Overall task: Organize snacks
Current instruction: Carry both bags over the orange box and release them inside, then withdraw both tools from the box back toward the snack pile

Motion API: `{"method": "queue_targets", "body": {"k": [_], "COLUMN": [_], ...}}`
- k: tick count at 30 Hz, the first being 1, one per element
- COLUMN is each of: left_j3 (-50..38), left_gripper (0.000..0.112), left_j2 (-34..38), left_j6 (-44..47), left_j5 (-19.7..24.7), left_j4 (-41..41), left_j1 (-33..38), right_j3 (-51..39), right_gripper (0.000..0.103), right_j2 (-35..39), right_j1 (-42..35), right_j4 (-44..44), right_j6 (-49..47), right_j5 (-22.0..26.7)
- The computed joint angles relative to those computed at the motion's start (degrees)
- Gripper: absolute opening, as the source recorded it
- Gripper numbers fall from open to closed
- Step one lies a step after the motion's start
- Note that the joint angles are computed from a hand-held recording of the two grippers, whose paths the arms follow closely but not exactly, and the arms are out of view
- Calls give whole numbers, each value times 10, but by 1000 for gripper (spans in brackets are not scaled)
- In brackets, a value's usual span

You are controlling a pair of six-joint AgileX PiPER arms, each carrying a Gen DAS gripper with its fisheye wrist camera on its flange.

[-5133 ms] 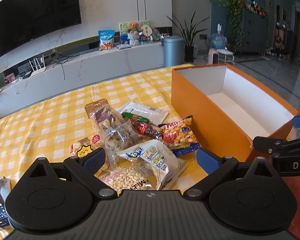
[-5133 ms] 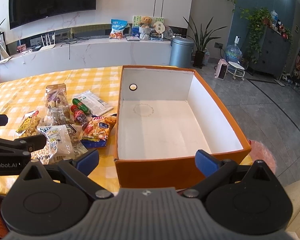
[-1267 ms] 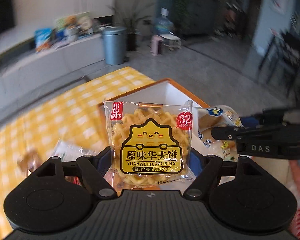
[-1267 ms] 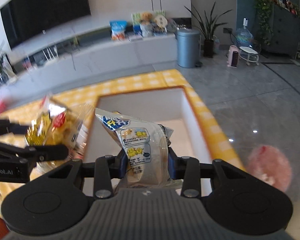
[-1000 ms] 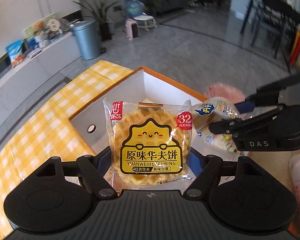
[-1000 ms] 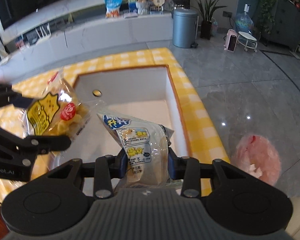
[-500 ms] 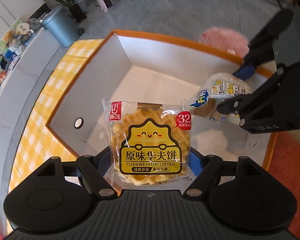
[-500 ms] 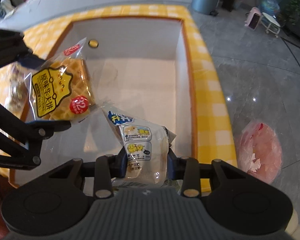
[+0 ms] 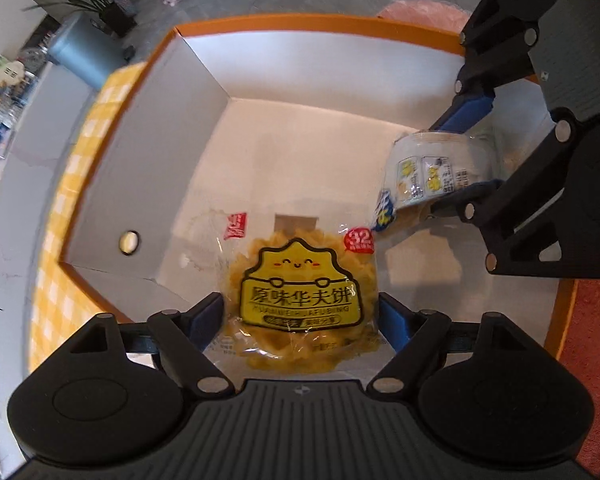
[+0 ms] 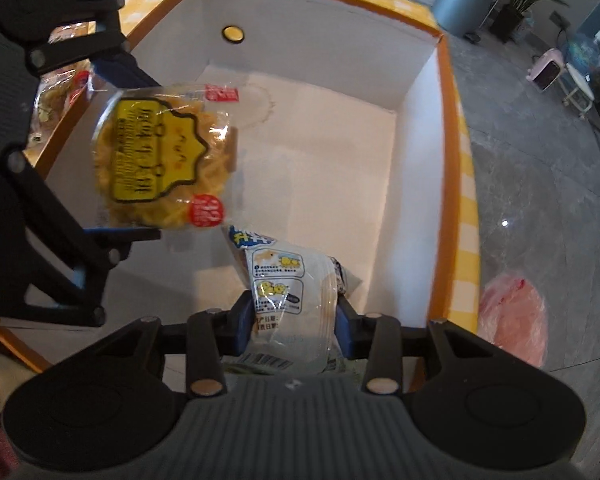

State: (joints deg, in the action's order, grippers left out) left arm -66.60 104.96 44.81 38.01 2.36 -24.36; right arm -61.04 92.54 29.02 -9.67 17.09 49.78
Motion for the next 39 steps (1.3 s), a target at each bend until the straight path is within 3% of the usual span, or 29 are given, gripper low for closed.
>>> {"method": "queue_targets", "body": {"k": [6,9,14,20,26,31,36,39], "left_j3": [-12,-11,16,59,126,198,262,292], "left_gripper": [98,99,102,102,101,99,99,99], "left_j2": [0,-16,-61,-122,-192,-241,-277,-295], "left_j6": [55,77,87,112,165,275,452,515], "left_j5": [33,41,35,15,-35,-103,-98,-85], "left_j4": [-66,-83,-111,-184,-286,-434,-630,-703], "left_j1": [28,37,44,76,125,179,270,322], "right_j3": [-8,-7,-14,2,46,83,102,105], "right_gripper": [46,56,68,70,70,70,70,70], "right_j2": [-9,-20,-39,-80,-116,-129,-116,-90], "right_j1": [8,14,39,79,150,238,322,362], "right_j4": [-1,-10,-40,-108,-250,-394,-494,-542], "right_j6": [-12,-3,24,108,317,543,754,848], "right_j5": [21,22,35,44,41,70,113,136]}}
